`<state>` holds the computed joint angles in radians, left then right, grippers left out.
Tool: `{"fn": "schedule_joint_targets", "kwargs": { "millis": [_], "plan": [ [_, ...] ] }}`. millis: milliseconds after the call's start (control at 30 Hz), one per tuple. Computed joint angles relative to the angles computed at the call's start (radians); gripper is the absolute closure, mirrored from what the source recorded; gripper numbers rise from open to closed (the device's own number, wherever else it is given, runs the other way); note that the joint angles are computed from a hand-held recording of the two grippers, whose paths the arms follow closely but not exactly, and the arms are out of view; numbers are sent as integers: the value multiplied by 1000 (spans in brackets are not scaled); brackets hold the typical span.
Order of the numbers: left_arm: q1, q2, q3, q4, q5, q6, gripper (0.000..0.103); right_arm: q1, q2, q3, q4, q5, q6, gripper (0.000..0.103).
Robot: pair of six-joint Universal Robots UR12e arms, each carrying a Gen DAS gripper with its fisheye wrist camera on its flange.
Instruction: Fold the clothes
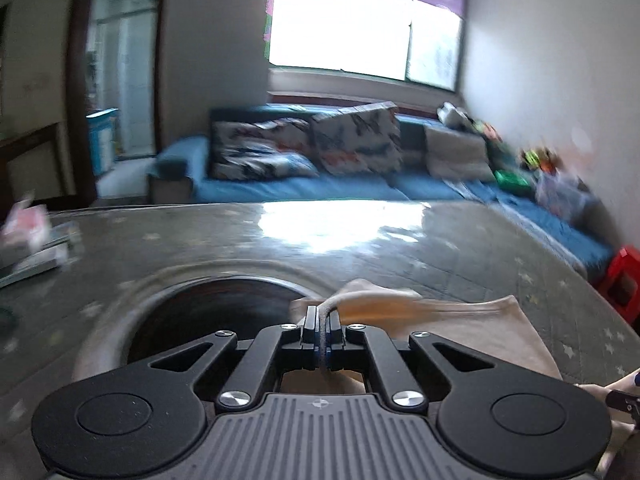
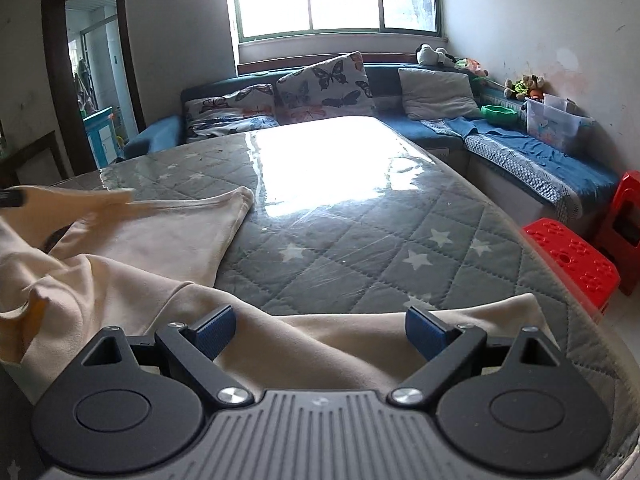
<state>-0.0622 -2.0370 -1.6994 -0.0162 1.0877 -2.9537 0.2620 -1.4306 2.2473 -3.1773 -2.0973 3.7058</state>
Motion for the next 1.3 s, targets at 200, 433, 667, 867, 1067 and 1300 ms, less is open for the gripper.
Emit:
{"fn": "schedule_joint_targets", "kwargs": {
  "millis": [200,433,667,867,1067,1300],
  "plan": [
    [58,77,-134,-28,57,-18,99,-3,-4,6,35,-1,8,9],
    [50,84,-129,-44,76,47,75,-5,-5,3,56,5,4,9],
    [-2,45,-77,-50,19,209,57,-3,-2,3,58,2,8,8],
    [-48,-7,-18,-132,68,326,58,-7,-3,5,55,4,9,7],
    [-39,-35,-2,-152,88,322,89,-9,-4,6,54,6,10,6],
    [21,-12,-35,-23,47,103,100,-6,-5,2,57,0,2,6]
  ]
}}
